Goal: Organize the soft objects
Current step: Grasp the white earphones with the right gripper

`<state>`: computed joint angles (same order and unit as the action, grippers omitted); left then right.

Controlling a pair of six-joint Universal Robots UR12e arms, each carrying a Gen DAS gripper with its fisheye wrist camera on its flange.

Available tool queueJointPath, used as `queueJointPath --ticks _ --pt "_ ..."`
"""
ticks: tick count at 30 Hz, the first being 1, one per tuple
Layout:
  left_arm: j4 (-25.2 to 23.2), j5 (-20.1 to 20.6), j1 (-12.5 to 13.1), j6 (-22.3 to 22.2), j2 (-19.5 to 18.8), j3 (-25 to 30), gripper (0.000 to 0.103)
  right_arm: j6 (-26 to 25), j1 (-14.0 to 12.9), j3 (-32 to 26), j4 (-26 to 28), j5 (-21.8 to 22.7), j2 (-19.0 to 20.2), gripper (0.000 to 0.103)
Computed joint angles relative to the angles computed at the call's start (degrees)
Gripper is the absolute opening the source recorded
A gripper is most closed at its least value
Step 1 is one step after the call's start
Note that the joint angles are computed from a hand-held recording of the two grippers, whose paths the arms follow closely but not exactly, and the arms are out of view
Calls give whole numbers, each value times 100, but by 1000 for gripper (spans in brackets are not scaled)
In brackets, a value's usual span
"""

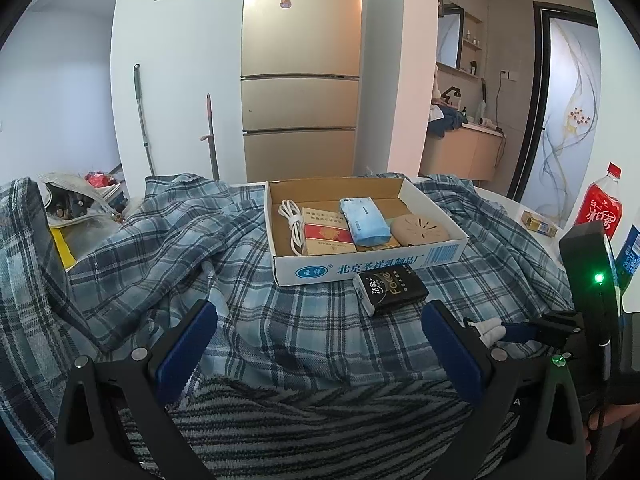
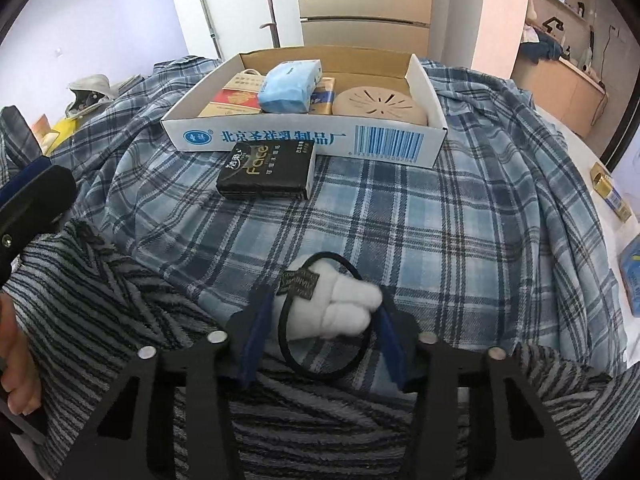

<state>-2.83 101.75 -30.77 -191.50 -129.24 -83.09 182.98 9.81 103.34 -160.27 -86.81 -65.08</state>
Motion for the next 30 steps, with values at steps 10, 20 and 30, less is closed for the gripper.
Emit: queueJointPath --ticks 10,20,30 --pt "212 387 -97 121 -8 68 103 103 -118 135 -451 271 -174 32" --pt "216 291 -196 371 -62 598 103 -146 -197 153 -1622 -289 -471 32" --pt "-107 475 -268 126 -508 1405 103 -411 -157 -61 -3076 -584 -82 32"
